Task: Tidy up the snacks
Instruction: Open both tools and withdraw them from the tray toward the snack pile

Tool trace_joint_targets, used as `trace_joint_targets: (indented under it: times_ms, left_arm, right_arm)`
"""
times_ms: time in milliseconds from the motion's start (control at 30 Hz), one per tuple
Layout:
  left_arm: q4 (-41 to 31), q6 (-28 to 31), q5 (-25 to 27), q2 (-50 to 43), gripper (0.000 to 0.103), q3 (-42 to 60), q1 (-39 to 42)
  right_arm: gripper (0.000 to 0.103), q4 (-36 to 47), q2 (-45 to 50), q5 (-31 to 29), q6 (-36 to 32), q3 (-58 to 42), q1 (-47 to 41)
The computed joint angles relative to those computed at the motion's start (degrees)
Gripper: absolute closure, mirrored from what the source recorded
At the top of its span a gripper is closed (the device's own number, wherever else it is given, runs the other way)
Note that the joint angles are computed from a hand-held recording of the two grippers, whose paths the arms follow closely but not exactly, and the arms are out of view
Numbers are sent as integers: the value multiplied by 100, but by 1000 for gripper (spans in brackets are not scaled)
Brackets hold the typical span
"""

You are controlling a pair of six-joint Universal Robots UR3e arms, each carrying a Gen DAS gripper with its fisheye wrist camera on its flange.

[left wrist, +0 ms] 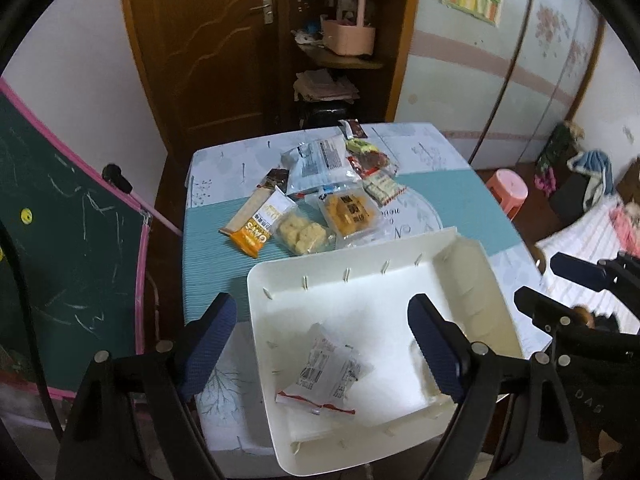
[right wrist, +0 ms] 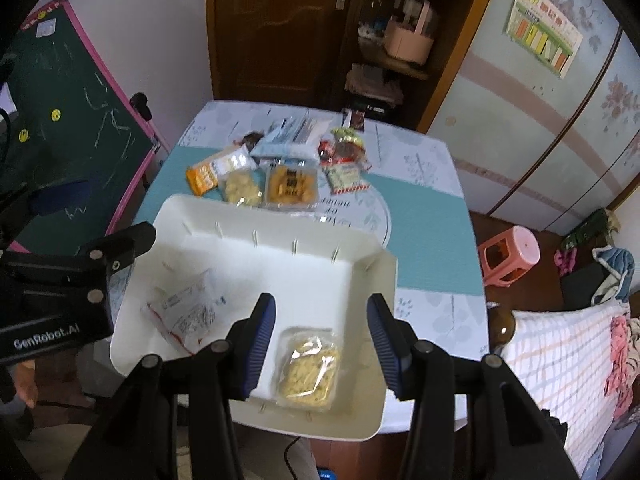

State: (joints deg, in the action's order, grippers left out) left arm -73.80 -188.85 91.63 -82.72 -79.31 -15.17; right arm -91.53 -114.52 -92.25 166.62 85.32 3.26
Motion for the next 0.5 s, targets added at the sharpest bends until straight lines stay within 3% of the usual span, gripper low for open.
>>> trace_joint_targets:
  times_ms: [233,500]
  left_arm:
    - [-479,-120,-416,6,16,564,624]
    - [-795,106,148,-604,12,2057,747]
  right_arm:
    - [55,109,470,398,-112,-925,-283]
    - [55,262,1454,856,-230,-2713,-686]
